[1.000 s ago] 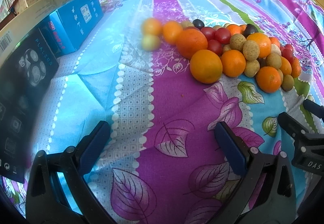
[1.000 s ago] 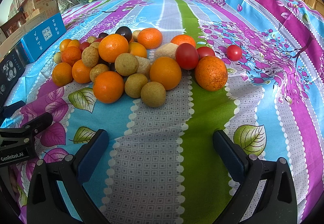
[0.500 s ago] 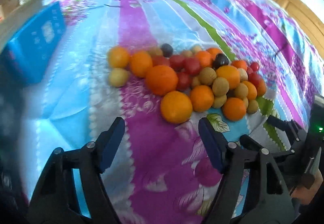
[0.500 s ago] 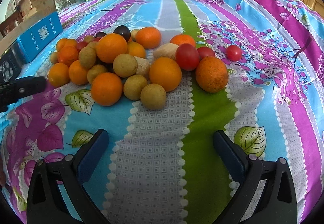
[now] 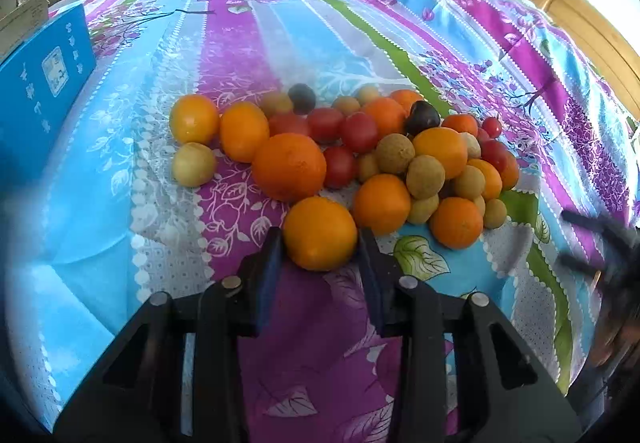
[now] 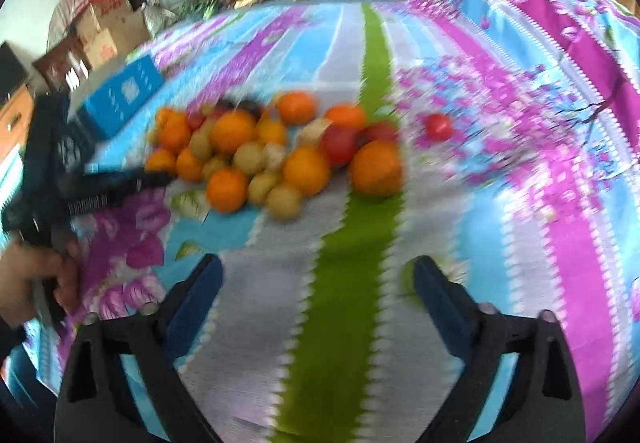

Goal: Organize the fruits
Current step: 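Grasp a large orange with the left tool while the right tool grasps a red tomato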

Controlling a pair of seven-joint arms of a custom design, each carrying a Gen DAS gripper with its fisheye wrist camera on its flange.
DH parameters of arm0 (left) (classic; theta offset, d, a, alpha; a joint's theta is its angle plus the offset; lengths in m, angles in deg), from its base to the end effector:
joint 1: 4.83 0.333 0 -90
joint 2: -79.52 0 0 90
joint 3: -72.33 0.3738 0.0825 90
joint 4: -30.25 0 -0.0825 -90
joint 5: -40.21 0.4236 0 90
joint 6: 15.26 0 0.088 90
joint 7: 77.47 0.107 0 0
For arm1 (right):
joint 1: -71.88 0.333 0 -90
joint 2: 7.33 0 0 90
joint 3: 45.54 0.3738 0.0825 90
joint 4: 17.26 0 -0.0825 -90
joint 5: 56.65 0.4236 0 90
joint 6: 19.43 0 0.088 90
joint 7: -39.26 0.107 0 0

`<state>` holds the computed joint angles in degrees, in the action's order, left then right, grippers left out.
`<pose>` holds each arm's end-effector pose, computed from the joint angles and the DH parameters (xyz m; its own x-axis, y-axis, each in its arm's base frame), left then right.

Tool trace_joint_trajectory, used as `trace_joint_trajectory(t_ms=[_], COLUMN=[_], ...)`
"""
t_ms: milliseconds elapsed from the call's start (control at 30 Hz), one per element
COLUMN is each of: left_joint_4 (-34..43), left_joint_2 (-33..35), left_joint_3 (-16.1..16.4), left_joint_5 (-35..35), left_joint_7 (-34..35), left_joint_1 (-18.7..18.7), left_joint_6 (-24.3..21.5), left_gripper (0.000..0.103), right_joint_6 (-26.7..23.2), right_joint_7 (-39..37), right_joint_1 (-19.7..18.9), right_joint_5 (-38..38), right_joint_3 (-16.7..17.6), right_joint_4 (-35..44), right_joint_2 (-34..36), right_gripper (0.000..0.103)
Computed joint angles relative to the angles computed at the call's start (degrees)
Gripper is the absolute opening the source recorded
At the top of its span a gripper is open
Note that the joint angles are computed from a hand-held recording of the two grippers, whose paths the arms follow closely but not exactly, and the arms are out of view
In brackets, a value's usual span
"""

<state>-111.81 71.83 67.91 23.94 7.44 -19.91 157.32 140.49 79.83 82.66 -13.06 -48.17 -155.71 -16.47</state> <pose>0.5020 -0.1568 0.4455 -0.0637 -0.9682 0.2421 -0.8143 -0.0898 -0.5735 0.5236 0.0424 0.4532 0.3795 -0.9175 -0.1194 -0.7592 -0.2351 -0.6069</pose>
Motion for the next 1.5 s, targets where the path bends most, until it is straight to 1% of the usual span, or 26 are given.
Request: trace_joint_trajectory(t_ms=[33,67,167,200,300,333,367,400,433,533,600,700,800,900,933,967,1067,1100,1133,1167,1200,1233,1267,1367,1433,1500], left_joint_4=[-0.1,-0.3,-0.5,-0.6,-0.5,-0.4,-0.4,-0.4,-0.3,-0.2,-0.1,0.2,0.4,0.9,1.3,1.6,1.6,1.6,1.3,0.9,0.6,0.6,0.3,-0.5,-1.1,-1.6], left_joint_2=[0.0,-0.1,-0.2,-0.2,-0.1,0.0,0.1,0.2,0.3,0.4,0.4,0.7,0.8,1.1,1.2,1.3,1.6,1.6,1.5,1.3,1.2,1.1,1.0,0.2,-0.8,-2.8], left_joint_3=[-0.1,-0.3,-1.3,-0.9,1.8,2.2,2.1,1.7,1.1,0.6,0.9,1.2,0.7,0.7,1.5,1.6,-0.4,-0.4,-0.6,-1.6,-2.0,-1.0,-1.2,-2.5,-4.6,-8.6], left_joint_5=[0.0,0.3,3.4,3.2,-2.3,-3.9,-4.5,-4.3,-3.4,-3.1,-4.2,-5.9,-6.3,-7.6,-10.8,-12.5,-9.9,-10.6,-10.5,-7.8,-5.6,-7.5,-6.3,-0.2,6.8,15.6], left_joint_7=[-0.3,-1.0,-4.0,-3.8,0.4,1.7,2.2,2.0,1.3,1.1,1.9,3.5,4.0,5.5,8.7,10.6,8.6,8.9,8.4,5.3,2.9,4.0,2.8,-2.4,-8.7,-16.7], left_joint_1=[0.1,0.3,1.4,1.1,-2.0,-2.5,-2.5,-2.1,-1.4,-1.0,-1.3,-1.7,-1.3,-1.3,-2.5,-2.8,-0.8,-0.9,-0.7,0.6,1.4,0.3,0.6,2.5,5.5,10.9], left_joint_6=[0.2,0.5,0.7,0.8,1.0,1.0,1.1,1.1,1.2,1.0,0.8,0.6,0.2,-0.5,-0.9,-1.1,-0.6,-0.3,0.2,0.9,1.2,1.5,1.9,3.0,3.8,3.3], left_gripper=[0.038,0.038,0.038,0.038,0.038,0.038,0.038,0.038,0.038,0.039,0.04,0.04,0.041,0.045,0.051,0.056,0.057,0.056,0.052,0.038,0.038,0.038,0.037,0.037,0.037,0.037], right_joint_6=[-0.4,-0.8,-2.7,-3.4,-4.6,-5.2,-5.9,-6.5,-5.9,-4.4,-3.7,-2.4,-3.4,-2.4,-2.4,-2.5,-2.3,-2.1,-1.8,-1.2,-0.4,0.3,1.0,2.8,3.8,3.7], right_joint_7=[0.2,0.3,4.0,4.1,6.2,7.2,7.7,7.7,8.9,13.3,13.2,14.3,16.0,14.7,13.8,13.2,11.3,10.9,10.3,9.9,10.1,10.0,9.1,8.8,10.0,10.2], right_joint_1=[-0.5,-0.9,-3.2,-3.9,-5.5,-5.9,-6.4,-6.9,-6.8,-6.5,-7.2,-7.0,-7.1,-8.1,-8.7,-8.9,-9.4,-9.4,-9.6,-9.7,-9.6,-9.6,-10.0,-9.8,-8.8,-8.3], right_joint_5=[0.2,0.9,0.5,0.4,-4.6,-6.7,-8.0,-8.8,-10.9,-16.3,-16.5,-18.8,-20.1,-18.4,-17.4,-17.0,-15.3,-15.0,-14.2,-13.4,-13.1,-12.4,-10.8,-8.9,-9.0,-7.7], right_joint_3=[-0.6,-1.1,-1.7,-1.5,-0.3,0.1,0.5,0.8,0.9,0.7,1.7,2.0,1.9,3.2,3.8,4.0,4.7,4.7,5.0,5.1,5.0,5.1,5.6,5.5,4.9,4.9], right_joint_4=[1.4,3.0,10.1,12.7,18.9,20.7,22.1,23.0,23.9,25.4,25.8,26.0,27.2,27.1,27.3,27.5,27.9,27.8,27.6,27.2,26.7,26.1,25.4,23.2,21.3,19.5], right_joint_2=[0.4,1.2,6.6,8.9,15.1,17.1,18.5,19.3,20.5,23.2,24.0,24.6,26.0,26.2,26.3,26.3,26.6,26.5,26.4,26.1,25.7,25.1,24.3,21.4,19.1,16.3], right_gripper=[0.084,0.072,0.062,0.059,0.046,0.034,0.029,0.029,0.029,0.03,0.031,0.033,0.034,0.035,0.035,0.035,0.032,0.032,0.031,0.031,0.031,0.031,0.031,0.031,0.031,0.031])
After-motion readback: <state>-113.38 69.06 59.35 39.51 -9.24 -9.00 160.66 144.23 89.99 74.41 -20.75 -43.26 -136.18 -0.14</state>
